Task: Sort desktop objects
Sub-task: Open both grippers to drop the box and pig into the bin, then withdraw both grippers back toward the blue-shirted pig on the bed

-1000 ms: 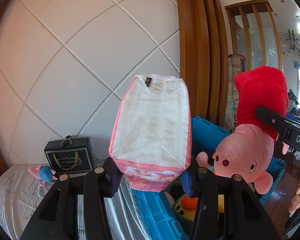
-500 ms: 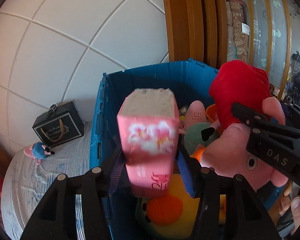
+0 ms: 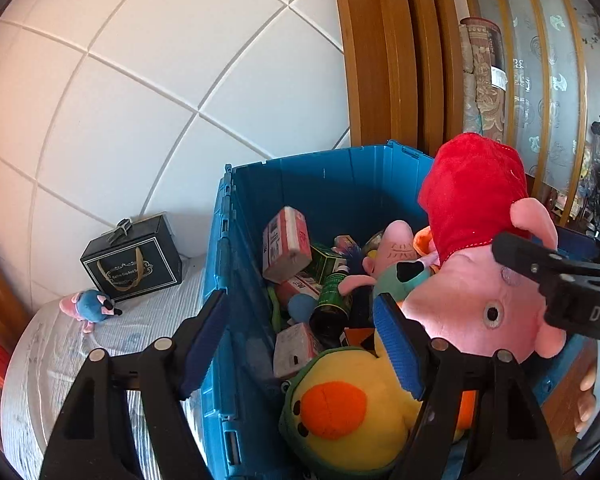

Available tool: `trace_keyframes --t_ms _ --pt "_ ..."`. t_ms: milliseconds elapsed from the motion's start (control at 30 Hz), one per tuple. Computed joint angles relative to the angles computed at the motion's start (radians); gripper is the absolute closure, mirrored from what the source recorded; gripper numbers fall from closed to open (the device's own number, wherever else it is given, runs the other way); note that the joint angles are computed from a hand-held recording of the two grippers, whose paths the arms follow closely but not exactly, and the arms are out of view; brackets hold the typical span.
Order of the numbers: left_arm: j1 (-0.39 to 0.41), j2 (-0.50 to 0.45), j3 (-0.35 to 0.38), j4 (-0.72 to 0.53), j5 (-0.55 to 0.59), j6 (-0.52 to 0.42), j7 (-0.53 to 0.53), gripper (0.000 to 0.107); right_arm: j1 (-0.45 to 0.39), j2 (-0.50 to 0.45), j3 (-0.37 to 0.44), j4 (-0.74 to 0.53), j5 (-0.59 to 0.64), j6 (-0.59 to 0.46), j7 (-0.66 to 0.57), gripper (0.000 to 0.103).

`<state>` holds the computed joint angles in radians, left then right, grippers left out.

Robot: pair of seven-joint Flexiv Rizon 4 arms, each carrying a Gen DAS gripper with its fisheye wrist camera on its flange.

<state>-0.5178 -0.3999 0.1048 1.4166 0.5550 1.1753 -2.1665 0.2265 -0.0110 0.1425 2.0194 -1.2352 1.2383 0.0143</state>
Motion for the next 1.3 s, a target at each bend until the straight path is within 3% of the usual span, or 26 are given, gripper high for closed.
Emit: trace_keyframes --t_ms 433,567,833,1133,1300 --pt "-0.013 0.102 0.02 0.143 0.094 0.1 -0.123 0.033 -0.004 0.139 0.087 0.106 -0.001 -0.154 0.049 0.0" --pt "0.004 0.143 0.015 0.187 0.143 0.133 -0.171 0.033 0.022 0.142 0.11 0.091 -0.02 -0.206 0.045 0.0" --pt "0.096 0.211 -0.019 0.301 0.108 0.223 -0.144 0.033 0.093 0.104 0.131 0.037 -0.017 -0.308 0.034 0.0" --pt "0.254 0.277 -0.042 0.494 -0.12 0.357 0.084 0.033 0.235 -0.006 0.143 -0.098 -0.097 -0.419 0.069 0.0" --pt "0.415 0.318 -0.122 0.674 -0.443 0.48 0.421 0.033 0.349 -0.144 0.108 -0.243 -0.127 -0.438 0.068 0.0"
